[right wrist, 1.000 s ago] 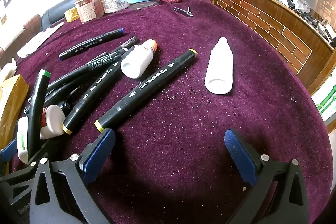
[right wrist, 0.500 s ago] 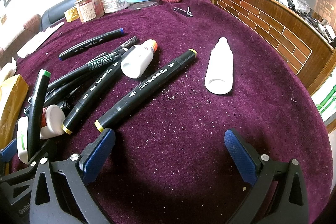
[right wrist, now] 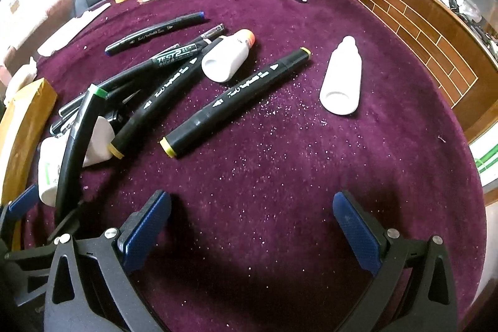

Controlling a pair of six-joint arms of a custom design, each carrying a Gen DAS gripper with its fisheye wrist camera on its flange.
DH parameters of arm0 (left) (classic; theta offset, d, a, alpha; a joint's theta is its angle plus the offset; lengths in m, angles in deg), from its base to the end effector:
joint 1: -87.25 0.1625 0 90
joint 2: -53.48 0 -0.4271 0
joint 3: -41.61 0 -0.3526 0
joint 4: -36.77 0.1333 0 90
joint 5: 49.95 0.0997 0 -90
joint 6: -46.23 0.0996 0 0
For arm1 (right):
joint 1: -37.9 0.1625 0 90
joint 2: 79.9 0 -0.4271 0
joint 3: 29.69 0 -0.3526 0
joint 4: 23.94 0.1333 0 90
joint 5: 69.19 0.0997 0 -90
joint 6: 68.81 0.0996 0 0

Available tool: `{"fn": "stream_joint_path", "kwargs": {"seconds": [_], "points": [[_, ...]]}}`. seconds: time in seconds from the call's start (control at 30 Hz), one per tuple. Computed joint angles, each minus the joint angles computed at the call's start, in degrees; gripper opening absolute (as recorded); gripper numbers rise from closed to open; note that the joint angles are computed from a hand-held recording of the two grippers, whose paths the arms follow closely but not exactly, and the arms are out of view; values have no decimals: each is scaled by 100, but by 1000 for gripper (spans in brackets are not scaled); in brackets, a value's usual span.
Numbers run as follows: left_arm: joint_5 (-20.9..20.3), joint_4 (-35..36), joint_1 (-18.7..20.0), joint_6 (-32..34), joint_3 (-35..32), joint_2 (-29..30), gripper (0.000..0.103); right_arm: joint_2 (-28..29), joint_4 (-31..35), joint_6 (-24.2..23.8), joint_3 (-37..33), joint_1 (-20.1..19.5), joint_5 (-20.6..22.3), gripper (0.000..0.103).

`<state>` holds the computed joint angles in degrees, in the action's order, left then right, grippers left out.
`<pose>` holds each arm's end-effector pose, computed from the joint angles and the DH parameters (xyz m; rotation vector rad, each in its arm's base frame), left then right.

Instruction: Organize rigid objects

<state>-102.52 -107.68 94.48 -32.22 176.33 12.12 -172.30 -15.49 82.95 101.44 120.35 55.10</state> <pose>-0.3008 -0.2336 -0.0314 0.3620 2.2895 -0.6366 0.0450 -0.2480 0.2405 0.1384 -2.2967 0.6358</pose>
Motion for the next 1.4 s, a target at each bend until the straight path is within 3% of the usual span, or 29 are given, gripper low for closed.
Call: {"fn": "stream_joint_path", "kwargs": {"seconds": [0.13, 0.2, 0.23, 0.3, 0.33, 0.4, 0.43, 0.5, 0.57, 0.63, 0.8, 1.1, 1.27, 1.37, 1.4], "points": [[-7, 23, -4, -2, -2, -13, 103, -18, -80, -42, 13, -18, -31, 101], [-11, 11, -7, -1, 9, -20, 103, -177, -17, 88, 42, -6, 1, 91], [-13, 12, -9, -3, 14, -26, 103, -475, -17, 97, 123, -10, -115, 84], [-11, 42, -8, -1, -5, -16, 103, -1141, -255, -144, 362, 63, -308, 84], [-11, 52, -8, -25, -7, -18, 103, -1741, -682, -383, 612, 263, -358, 84], [-8, 76, -1, -41, -25, -19, 103, -2687, -1232, -834, 1039, 60, -1027, 88], [-7, 65, 2, -38, -25, -19, 103, -2913, -1242, -776, 1097, -74, -1378, 94], [-6, 29, 12, -16, -13, -28, 103, -2646, -956, -577, 880, -375, -1740, 93], [-7, 37, 9, -18, -10, -30, 103, -2060, -932, -265, 648, -269, -1529, 85], [-8, 42, 8, -18, -7, -36, 103, -1828, -1438, -247, 717, -85, -1219, 81], [-11, 91, 6, -22, -25, -37, 103, -2444, -1837, -477, 1144, -432, -1794, 81], [-9, 126, 8, -12, -38, -36, 103, -2025, -2421, -947, 1051, 28, -1345, 81], [-60, -156, 4, 200, 62, -75, 102, -2092, -2151, -772, 1030, -612, -1935, 81], [-172, -1017, -145, 567, 451, -275, 86, -2381, -1963, -760, 1067, -1058, -2377, 81], [-189, -1229, -190, 642, 540, -331, 86, -2475, -1874, -724, 1069, -1205, -2536, 81]]}}
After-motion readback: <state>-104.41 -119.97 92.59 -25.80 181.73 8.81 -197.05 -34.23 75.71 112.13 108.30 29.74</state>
